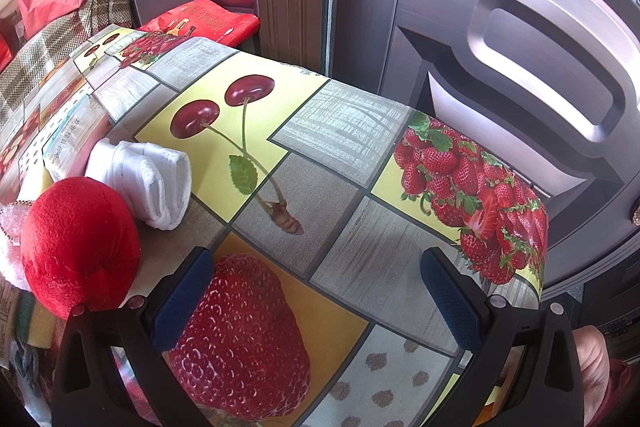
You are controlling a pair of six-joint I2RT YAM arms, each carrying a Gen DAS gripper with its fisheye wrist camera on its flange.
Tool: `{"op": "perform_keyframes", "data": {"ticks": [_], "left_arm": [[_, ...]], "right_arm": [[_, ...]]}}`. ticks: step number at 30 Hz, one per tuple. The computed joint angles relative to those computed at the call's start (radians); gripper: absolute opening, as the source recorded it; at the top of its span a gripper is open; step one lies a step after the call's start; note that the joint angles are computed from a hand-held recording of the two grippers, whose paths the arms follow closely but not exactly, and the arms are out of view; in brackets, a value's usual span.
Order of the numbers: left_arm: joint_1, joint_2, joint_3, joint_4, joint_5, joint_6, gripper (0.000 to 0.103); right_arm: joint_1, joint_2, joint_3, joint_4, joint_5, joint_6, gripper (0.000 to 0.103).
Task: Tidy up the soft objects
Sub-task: 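Grasp the patterned scarf with the left gripper while the right gripper grasps the red plush apple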
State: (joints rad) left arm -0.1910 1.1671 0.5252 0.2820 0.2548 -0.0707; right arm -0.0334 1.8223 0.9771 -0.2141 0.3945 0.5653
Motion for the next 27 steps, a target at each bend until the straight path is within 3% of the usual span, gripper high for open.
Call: {"op": "perform_keyframes", "data": {"ticks": [5, 9, 16, 27], "left_arm": [[0.244, -0.076, -0.06, -0.043, 0.077, 0.019, 0.103], [0.33, -0.068, -0.082, -0.119, 0.161, 0.074, 0.103], [0.235, -0.094, -0.168, -0.17, 0.149, 0.155, 0.103], [0.097, 0.013, -0.138, -0.235, 0.093, 0.203, 0.103]], "right_arm": [[0.0, 0.0, 0.0, 0.0, 0.0, 0.0, 0.103], [0.012, 0.015, 0.013, 0.01, -0.009, -0.025, 0.103], [0.015, 0.021, 0.014, 0.016, -0.009, -0.018, 0.103], [0.015, 0.022, 0.015, 0.016, -0.009, -0.018, 0.103]]}}
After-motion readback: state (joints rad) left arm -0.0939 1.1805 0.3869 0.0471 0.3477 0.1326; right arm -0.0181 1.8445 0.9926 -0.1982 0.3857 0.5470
